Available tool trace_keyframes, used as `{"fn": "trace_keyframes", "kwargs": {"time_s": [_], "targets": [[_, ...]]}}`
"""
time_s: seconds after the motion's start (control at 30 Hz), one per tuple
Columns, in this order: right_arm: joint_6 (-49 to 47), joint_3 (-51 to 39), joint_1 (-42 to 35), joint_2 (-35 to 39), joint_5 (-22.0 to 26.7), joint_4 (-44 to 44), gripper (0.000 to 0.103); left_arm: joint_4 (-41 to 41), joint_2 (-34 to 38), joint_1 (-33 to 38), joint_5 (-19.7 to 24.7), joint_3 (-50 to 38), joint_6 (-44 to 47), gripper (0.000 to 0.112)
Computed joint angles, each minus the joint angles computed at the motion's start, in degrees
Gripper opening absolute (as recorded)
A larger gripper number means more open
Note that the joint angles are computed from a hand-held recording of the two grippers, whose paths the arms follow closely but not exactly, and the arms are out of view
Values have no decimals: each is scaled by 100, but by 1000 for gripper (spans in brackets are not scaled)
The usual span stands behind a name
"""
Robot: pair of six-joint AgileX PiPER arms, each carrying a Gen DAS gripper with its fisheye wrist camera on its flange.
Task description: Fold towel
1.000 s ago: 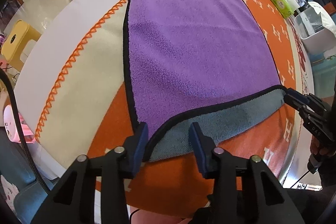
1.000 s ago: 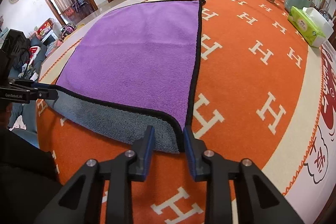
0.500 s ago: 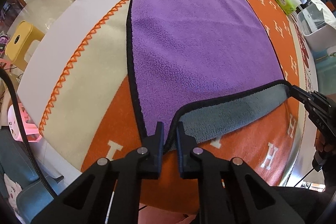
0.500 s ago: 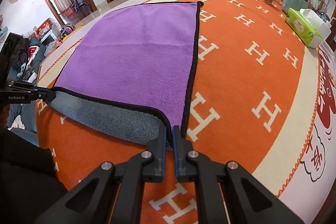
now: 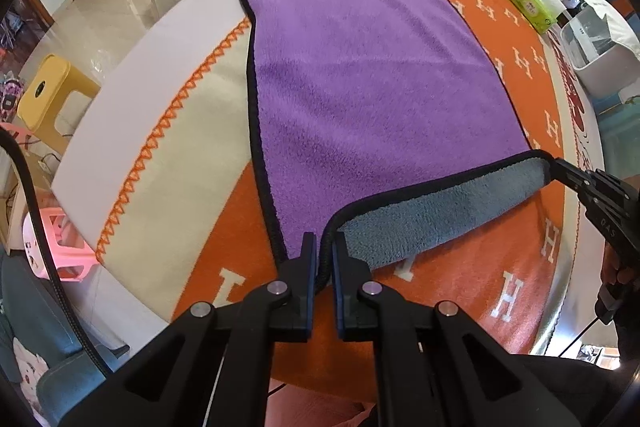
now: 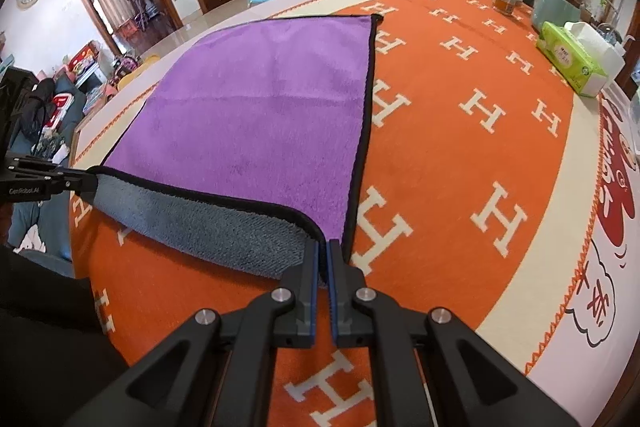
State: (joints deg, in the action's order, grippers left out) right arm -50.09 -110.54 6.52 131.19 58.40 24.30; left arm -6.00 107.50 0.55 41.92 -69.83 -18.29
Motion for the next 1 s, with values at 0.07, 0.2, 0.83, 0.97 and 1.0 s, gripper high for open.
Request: {"fn": "trace_keyframes", "kwargs": {"time_s": [0.07, 0.2, 0.83, 0.97, 1.0], "targets": [[1, 74, -5, -84, -98, 76, 3, -31, -18, 43, 77, -71, 69, 5], [73, 142, 1, -230, -189, 200, 3, -68, -94, 170, 271, -235, 254, 5], [1063, -900, 481, -186, -698, -76, 3, -229, 347, 971, 1251, -2428, 1522, 5], [1497, -1787, 645, 209, -648, -290, 3, -296, 693, 1149, 1318, -3123, 1752, 5], [1616, -2076, 675, 351, -596, -348, 3, -277, 815, 1186, 1335, -3347, 1786, 5]]}}
